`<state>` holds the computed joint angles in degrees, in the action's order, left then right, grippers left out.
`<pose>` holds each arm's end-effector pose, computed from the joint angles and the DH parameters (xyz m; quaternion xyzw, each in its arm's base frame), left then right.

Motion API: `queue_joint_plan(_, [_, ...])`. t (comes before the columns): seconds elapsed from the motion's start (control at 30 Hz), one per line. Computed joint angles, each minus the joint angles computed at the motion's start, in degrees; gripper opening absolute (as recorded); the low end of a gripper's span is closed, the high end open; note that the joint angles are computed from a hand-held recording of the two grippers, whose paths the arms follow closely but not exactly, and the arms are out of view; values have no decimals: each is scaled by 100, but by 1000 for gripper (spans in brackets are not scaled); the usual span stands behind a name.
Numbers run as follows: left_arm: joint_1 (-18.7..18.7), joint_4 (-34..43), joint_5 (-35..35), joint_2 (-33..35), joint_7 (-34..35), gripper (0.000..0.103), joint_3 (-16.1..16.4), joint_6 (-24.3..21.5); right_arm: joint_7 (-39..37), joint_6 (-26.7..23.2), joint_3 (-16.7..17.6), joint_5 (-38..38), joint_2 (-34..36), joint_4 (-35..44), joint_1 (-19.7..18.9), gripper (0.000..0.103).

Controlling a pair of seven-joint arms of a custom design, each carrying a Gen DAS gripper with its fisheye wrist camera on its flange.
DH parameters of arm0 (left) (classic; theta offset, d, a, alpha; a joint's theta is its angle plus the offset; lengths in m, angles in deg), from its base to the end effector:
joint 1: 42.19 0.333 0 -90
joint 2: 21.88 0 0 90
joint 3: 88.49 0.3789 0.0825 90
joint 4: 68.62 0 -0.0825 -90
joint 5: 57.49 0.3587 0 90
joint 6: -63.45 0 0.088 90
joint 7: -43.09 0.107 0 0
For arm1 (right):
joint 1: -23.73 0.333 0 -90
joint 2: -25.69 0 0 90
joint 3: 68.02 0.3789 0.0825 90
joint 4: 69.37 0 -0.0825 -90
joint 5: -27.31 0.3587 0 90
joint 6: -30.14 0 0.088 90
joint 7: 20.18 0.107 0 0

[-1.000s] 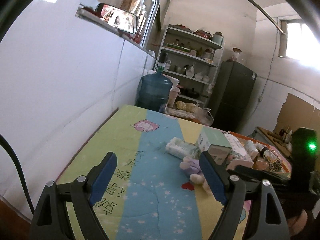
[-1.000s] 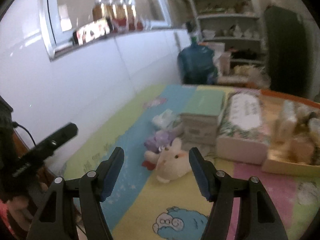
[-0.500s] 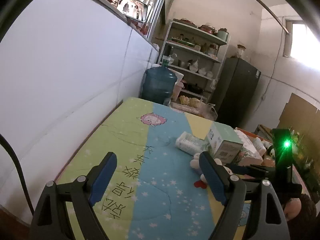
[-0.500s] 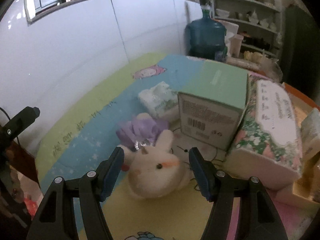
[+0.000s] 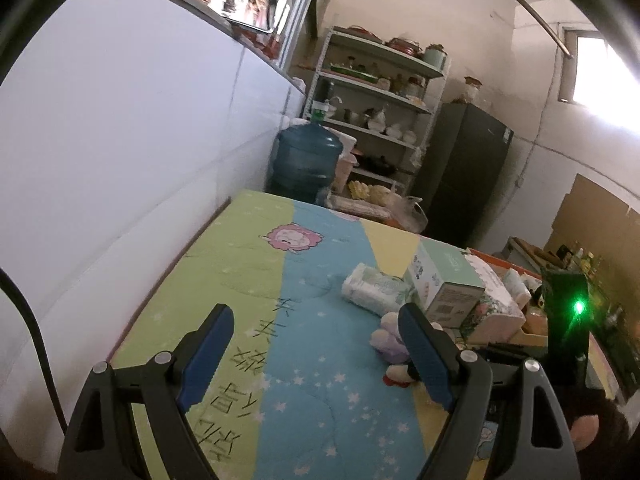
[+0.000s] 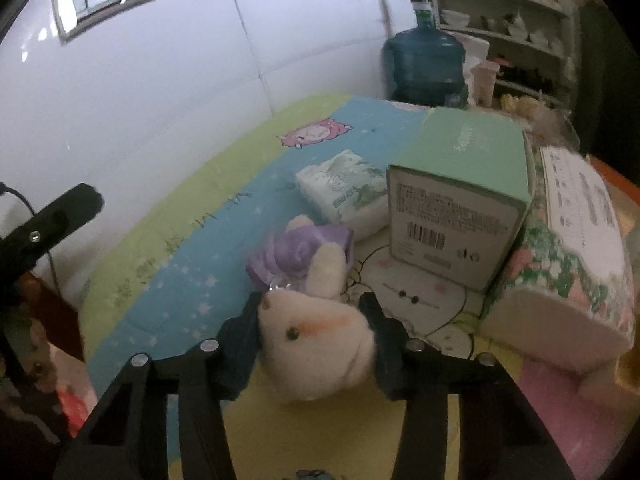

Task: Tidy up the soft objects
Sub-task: 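Grasp the plush bunny with the right tool while the left tool grasps the white tissue pack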

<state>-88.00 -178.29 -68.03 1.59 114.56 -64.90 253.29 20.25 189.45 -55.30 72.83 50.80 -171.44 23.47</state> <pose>0.6152 -0.2815 0.4981 -0.6194 0.6108 -0.4344 0.2337 0.6883 0.0948 0.4387 -0.7643 0.5300 -0.1006 0.3534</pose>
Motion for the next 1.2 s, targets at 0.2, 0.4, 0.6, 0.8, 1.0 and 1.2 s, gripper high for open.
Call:
queue_joint_plan(0.2, [788,518,463,139,-26,84,-819,-381,-411,-60,243,824,-323,-371,-294,45])
queue_joint_plan(0.4, [1507,1405,891,573,-135,84,-1612,-910,-1815,-141,367,2856,-964,-963,-594,45])
queue_joint_plan(0.6, [2832,2670,1175,1306,669,84,-3329,-1868,-2615,-379,31,4053,-1544,-1505,-505,45])
queue_joint_plan(0.8, [3241,3749,1146,1912,2068,86,-4042,-3069,-2897,-513,-391,4363,-1753,-1738,-184,45])
queue_joint_plan(1.0, [3305,4411,803,2310,3197,88,-4302,-3703,-2898,-612,-828,4462,-1755,-1748,163,45])
queue_joint_plan(1.2, [3054,5272,546,2735,3587,88,-4111,-4360,-2991,-673,-1149,4655,-1772,-1777,415,45])
